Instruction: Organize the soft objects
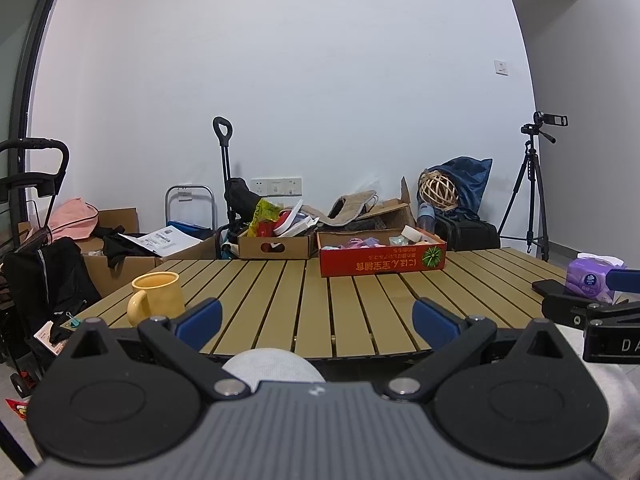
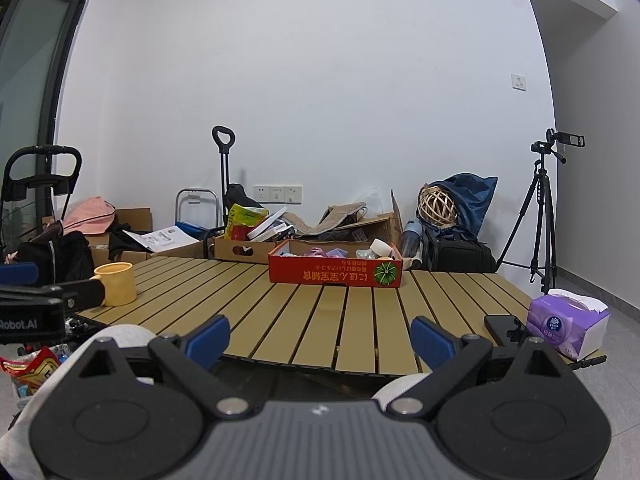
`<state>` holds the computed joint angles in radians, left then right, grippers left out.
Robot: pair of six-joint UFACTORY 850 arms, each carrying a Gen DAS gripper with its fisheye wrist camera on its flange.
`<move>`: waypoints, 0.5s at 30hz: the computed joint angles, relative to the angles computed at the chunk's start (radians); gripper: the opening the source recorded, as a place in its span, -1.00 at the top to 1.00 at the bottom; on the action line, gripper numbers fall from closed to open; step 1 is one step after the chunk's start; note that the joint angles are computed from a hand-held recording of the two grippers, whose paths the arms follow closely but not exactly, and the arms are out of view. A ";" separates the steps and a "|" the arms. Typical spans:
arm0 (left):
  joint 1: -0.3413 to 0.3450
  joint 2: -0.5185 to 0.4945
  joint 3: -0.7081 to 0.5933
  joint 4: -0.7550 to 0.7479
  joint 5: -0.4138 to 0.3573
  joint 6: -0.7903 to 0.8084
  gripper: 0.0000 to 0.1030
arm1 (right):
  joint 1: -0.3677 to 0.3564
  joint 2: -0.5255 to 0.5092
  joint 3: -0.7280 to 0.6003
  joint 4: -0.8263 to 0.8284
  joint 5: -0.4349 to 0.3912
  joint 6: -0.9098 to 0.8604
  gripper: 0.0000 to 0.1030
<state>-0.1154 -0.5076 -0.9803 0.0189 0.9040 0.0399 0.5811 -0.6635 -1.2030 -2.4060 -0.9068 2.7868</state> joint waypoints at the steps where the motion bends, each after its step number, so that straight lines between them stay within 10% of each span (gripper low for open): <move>1: 0.000 0.000 0.000 0.001 0.001 0.000 -1.00 | 0.000 0.000 0.000 0.000 0.000 0.000 -0.88; 15: 0.002 0.010 0.010 0.007 0.002 -0.003 -1.00 | 0.002 0.000 0.000 0.004 -0.002 -0.001 -0.89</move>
<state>-0.1133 -0.4979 -0.9705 0.0260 0.9058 0.0374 0.5828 -0.6633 -1.2035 -2.4024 -0.9088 2.7859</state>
